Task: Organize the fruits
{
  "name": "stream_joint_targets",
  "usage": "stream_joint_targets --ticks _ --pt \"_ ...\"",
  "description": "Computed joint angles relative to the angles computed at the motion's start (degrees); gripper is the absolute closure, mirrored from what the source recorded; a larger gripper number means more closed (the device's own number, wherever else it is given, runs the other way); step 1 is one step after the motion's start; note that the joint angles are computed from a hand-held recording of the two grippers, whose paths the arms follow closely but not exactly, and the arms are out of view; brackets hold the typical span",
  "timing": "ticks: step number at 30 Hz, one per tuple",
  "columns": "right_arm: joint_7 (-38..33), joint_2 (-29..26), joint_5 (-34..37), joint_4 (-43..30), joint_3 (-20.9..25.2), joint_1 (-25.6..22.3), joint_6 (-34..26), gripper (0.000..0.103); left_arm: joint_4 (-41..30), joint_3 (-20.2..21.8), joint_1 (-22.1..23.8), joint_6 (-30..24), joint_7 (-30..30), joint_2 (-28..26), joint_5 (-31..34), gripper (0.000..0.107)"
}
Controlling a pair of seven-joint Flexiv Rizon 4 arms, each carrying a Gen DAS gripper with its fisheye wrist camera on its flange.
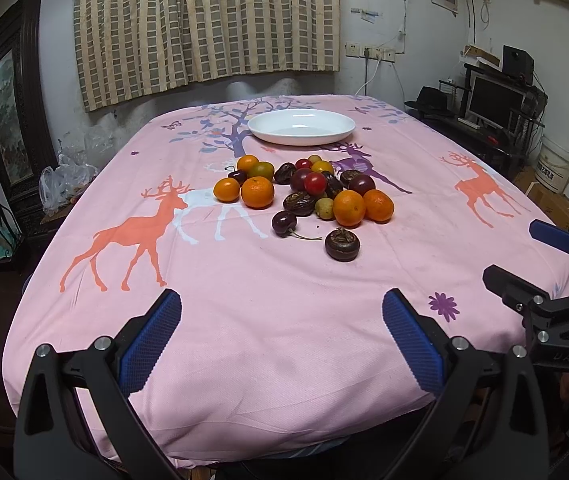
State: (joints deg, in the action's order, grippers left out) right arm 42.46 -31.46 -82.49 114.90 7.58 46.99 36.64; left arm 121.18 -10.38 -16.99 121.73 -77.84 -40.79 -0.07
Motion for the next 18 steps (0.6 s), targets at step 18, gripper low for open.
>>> stream_joint_targets --ticks 18 --pt "-0.1 -0.2 0.0 -0.2 0.0 0.1 -0.1 0.004 0.1 0.4 -0.9 0.0 0.1 0.0 -0.5 0.008"
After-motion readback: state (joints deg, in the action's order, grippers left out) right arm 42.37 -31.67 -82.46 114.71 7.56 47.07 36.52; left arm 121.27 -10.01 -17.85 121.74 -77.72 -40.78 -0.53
